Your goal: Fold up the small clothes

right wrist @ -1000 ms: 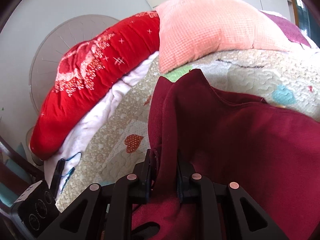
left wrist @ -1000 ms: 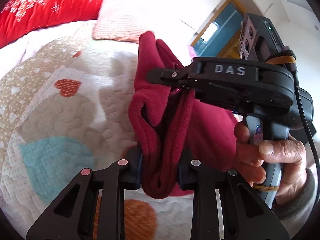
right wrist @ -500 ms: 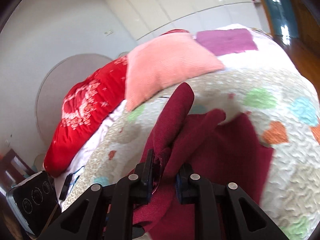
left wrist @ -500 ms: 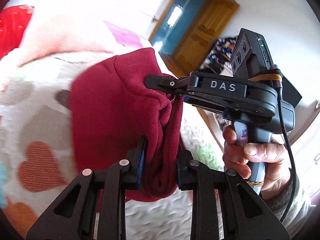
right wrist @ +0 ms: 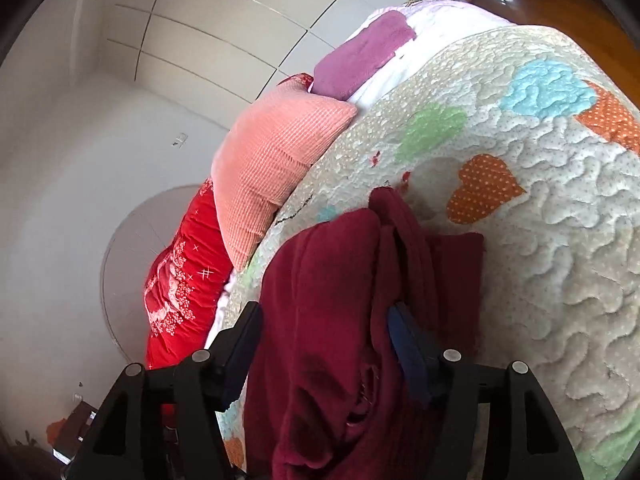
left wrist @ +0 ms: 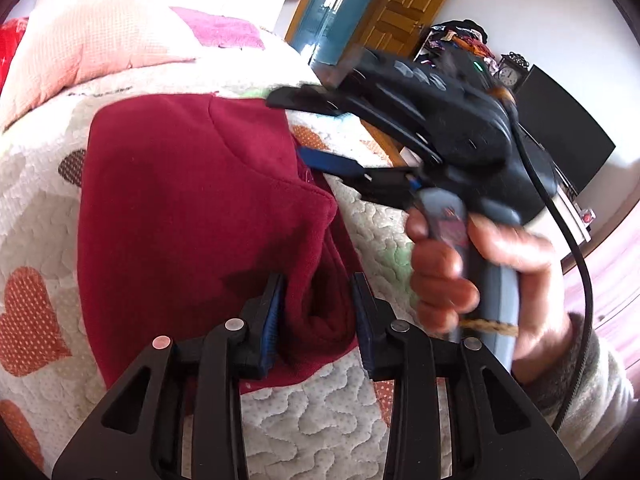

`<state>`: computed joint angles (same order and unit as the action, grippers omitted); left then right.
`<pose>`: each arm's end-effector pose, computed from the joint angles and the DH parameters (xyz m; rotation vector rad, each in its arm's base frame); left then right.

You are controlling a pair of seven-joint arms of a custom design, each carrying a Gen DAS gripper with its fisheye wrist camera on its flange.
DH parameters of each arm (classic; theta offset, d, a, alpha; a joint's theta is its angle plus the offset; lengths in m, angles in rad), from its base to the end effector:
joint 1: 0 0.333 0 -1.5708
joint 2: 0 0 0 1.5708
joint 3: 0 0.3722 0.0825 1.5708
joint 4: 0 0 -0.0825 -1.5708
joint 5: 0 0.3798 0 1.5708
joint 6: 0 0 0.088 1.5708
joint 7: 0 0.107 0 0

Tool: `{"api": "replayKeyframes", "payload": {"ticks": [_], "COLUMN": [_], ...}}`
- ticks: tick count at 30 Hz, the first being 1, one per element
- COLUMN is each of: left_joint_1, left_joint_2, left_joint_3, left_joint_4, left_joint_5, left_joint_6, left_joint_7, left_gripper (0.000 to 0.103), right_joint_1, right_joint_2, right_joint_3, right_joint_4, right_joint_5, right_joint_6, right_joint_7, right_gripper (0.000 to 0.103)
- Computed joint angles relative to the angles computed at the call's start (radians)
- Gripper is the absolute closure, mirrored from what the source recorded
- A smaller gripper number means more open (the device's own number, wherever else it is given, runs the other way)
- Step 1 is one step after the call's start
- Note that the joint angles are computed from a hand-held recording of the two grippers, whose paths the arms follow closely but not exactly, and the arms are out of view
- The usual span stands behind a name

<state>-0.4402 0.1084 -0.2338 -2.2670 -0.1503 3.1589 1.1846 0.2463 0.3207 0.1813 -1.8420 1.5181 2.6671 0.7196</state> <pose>0.4655 -0.3494 0.4646 -1.8514 2.0981 -1.1471 0.6262 0.2395 0.4440 -1.4631 1.4932 0.2817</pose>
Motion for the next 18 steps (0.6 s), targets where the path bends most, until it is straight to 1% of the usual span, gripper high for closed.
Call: {"api": "replayKeyframes", "payload": {"ticks": [1,2,3,4,5,6,7,8,9,10,11,12,13,14,15,16,17,18], "left_joint_1": [-0.006,-0.048,-0.067,-0.051,-0.035,-0.006,0.044,0.060,0.046,0.034,0.012,-0.014,-0.029,-0.051,-0.048,-0.016,0.037,0.067], "left_joint_2": [0.001,-0.003,-0.016,-0.020,-0.023,-0.020,0.005,0.009,0.018,0.027,0.036,0.042,0.043,0.038,0.027,0.014,0.001,-0.020], "left_joint_3": [0.007,0.040,0.054,0.036,0.017,-0.015,-0.061,-0.077,-0.064,-0.052,-0.026,-0.002,0.013,0.038,0.037,0.001,-0.061,-0.097], "left_joint_4": [-0.003,-0.016,-0.029,-0.033,-0.034,-0.034,-0.010,-0.006,0.002,0.010,0.018,0.022,0.024,0.022,0.015,0.008,0.003,-0.010], "left_joint_5": [0.005,0.038,0.055,0.043,0.027,0.016,-0.053,-0.061,-0.064,-0.063,-0.052,-0.039,-0.029,-0.008,0.000,-0.031,-0.096,-0.152], "left_joint_6": [0.005,0.017,0.021,0.022,0.023,0.026,0.024,0.021,0.018,0.016,0.013,0.012,0.011,0.007,-0.001,-0.013,-0.025,-0.040], "left_joint_7": [-0.008,-0.056,-0.084,-0.074,-0.061,-0.045,0.040,0.054,0.060,0.059,0.046,0.029,0.021,0.006,0.006,0.038,0.100,0.153], "left_gripper": [0.072,0.072,0.072,0.072,0.072,0.072,0.072,0.072,0.072,0.072,0.069,0.065,0.063,0.062,0.061,0.060,0.060,0.060], "right_joint_1": [0.015,0.027,0.039,0.054,0.058,0.048,0.020,0.026,0.054,0.099,0.122,0.117,0.095,0.046,-0.010,-0.056,-0.075,-0.079], "right_joint_2": [0.018,0.031,0.032,0.029,0.016,0.002,-0.014,-0.026,-0.027,-0.023,-0.010,-0.006,-0.004,-0.013,-0.031,-0.046,-0.075,-0.107], "right_joint_3": [-0.010,-0.013,-0.010,-0.012,-0.004,0.020,0.065,0.075,0.050,-0.010,-0.052,-0.059,-0.041,0.010,0.070,0.115,0.128,0.125], "right_joint_4": [0.020,0.036,0.038,0.038,0.026,0.017,0.003,-0.008,-0.018,-0.032,-0.037,-0.040,-0.042,-0.050,-0.064,-0.070,-0.090,-0.117], "right_joint_5": [-0.079,-0.148,-0.201,-0.264,-0.291,-0.255,-0.199,-0.199,-0.256,-0.363,-0.480,-0.534,-0.518,-0.445,-0.343,-0.249,-0.168,-0.125], "right_joint_6": [0.010,0.027,0.066,0.112,0.162,0.212,0.272,0.339,0.377,0.375,0.349,0.327,0.311,0.304,0.296,0.271,0.238,0.205], "right_joint_7": [0.066,0.112,0.132,0.152,0.127,0.050,-0.048,-0.076,-0.034,0.078,0.217,0.287,0.294,0.240,0.154,0.073,0.005,-0.036], "right_gripper": [0.039,0.040,0.046,0.054,0.076,0.087,0.087,0.094,0.095,0.095,0.095,0.095,0.095,0.095,0.094,0.093,0.085,0.071]}}
